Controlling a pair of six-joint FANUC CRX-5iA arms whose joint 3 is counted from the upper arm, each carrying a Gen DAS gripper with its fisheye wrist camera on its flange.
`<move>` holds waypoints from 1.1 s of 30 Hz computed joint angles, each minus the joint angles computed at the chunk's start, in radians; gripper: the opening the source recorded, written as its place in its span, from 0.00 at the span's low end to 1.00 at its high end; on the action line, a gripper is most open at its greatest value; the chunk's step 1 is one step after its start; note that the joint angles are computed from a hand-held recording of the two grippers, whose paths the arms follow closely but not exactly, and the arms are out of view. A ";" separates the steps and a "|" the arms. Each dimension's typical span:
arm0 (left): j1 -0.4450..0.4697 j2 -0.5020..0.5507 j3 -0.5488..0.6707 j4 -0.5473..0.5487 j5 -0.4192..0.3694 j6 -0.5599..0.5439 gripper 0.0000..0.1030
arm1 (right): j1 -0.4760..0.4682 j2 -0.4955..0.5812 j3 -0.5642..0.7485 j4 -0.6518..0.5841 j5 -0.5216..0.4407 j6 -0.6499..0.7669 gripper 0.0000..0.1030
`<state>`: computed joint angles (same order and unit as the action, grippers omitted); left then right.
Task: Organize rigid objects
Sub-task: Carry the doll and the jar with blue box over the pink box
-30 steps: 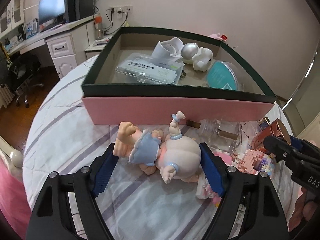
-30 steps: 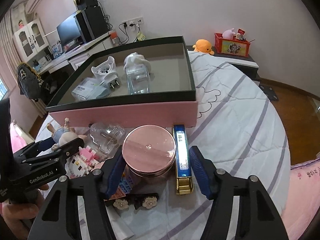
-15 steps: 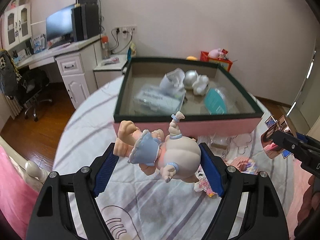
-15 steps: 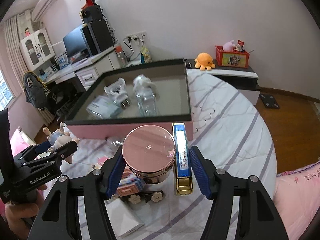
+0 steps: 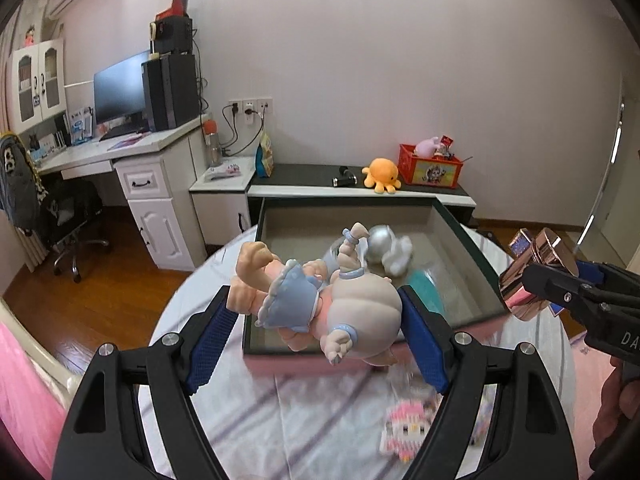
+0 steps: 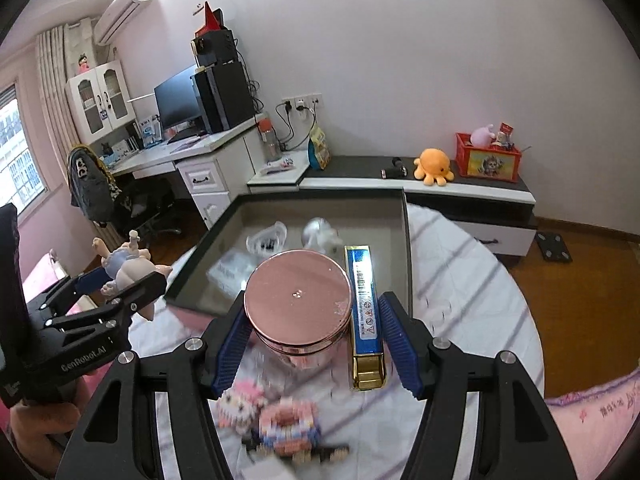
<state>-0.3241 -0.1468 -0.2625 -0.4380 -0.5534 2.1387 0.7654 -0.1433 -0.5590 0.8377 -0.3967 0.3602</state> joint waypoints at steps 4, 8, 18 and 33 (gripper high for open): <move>0.011 0.073 0.075 -0.004 0.006 -0.013 0.79 | -0.038 0.080 0.090 -0.040 0.006 0.076 0.62; 0.023 0.156 0.153 0.007 0.009 -0.038 0.79 | -0.070 0.163 0.189 -0.125 -0.008 0.178 0.63; 0.058 0.354 0.318 0.082 0.000 -0.125 0.79 | -0.123 0.353 0.416 -0.347 -0.090 0.421 0.63; 0.086 0.512 0.467 0.172 -0.104 -0.219 0.90 | -0.153 0.524 0.625 -0.507 -0.225 0.593 0.64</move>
